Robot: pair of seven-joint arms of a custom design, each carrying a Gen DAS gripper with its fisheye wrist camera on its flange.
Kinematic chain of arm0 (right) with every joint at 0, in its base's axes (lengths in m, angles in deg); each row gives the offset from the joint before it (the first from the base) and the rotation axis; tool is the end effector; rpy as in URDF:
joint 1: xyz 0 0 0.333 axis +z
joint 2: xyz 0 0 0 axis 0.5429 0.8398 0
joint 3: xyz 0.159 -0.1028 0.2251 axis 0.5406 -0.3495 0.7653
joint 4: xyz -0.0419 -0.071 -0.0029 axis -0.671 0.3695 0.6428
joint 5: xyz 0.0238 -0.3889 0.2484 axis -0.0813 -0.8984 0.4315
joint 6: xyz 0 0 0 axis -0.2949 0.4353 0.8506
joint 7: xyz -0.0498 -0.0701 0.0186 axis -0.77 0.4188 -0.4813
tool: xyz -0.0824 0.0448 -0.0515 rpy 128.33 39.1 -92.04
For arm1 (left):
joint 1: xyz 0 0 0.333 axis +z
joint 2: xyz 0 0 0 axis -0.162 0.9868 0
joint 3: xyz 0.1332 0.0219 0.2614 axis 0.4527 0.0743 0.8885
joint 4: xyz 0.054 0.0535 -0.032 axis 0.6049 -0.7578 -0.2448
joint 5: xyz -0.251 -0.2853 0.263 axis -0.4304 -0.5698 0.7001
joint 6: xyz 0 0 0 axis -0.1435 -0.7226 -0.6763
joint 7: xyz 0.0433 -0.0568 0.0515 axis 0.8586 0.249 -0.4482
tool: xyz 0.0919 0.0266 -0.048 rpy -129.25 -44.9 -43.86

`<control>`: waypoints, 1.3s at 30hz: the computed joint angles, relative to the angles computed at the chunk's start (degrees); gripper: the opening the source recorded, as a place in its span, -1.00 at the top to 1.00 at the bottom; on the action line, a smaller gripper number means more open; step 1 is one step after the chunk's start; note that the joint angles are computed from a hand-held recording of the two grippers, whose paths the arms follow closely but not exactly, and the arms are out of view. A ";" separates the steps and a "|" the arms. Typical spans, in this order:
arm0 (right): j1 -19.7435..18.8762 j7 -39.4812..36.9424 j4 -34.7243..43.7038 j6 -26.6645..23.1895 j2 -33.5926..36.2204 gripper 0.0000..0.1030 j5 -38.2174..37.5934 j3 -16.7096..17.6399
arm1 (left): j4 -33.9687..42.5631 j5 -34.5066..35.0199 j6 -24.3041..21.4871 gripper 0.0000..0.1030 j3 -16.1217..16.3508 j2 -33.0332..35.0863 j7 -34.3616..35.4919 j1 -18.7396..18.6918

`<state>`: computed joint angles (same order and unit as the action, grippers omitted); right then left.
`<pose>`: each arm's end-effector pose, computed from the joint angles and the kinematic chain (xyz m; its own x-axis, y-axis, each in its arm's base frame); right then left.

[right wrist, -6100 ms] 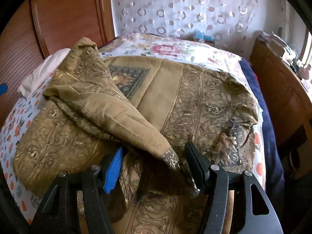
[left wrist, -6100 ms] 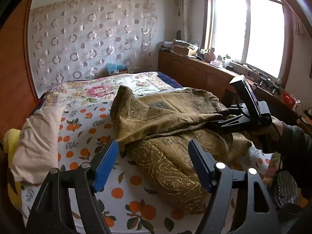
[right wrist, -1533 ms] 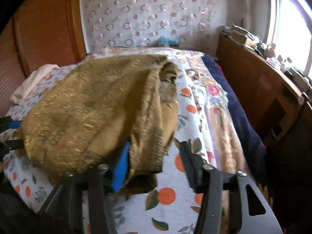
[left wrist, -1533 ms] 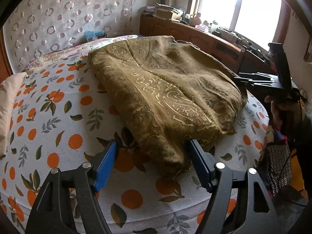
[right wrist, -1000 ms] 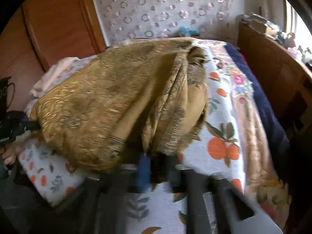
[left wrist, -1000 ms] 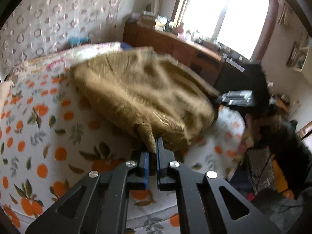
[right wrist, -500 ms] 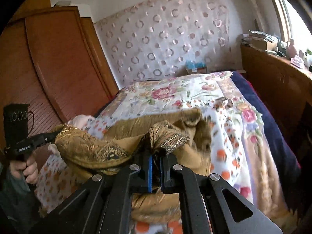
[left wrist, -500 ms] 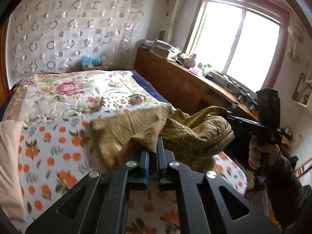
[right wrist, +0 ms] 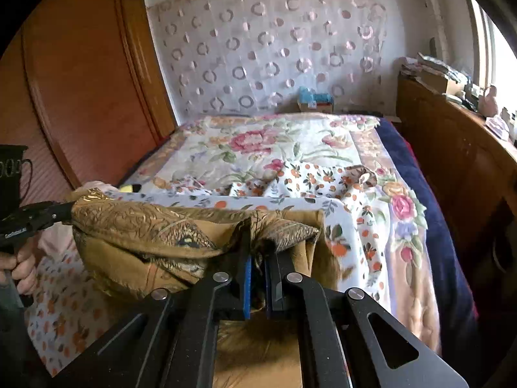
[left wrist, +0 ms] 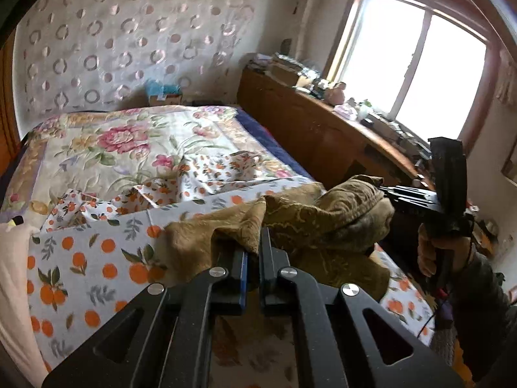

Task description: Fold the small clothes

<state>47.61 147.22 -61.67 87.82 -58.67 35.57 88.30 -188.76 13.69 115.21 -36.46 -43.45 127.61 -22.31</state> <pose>0.5610 0.1614 0.6699 0.2847 -0.9489 -0.1362 -0.6408 -0.0827 -0.7632 0.5709 -0.1662 0.5789 -0.4237 -0.8633 0.2743 -0.6718 0.0964 -0.7345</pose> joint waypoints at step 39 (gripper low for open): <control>7.24 2.81 -11.40 -16.55 -14.60 0.93 -12.02 7.62 | -1.39 2.27 -1.57 -0.49 0.89 -1.39 4.02 1.93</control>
<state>54.85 150.03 -73.07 71.27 -73.27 23.55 95.93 -190.15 15.96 113.64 -35.57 -44.84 131.63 -20.38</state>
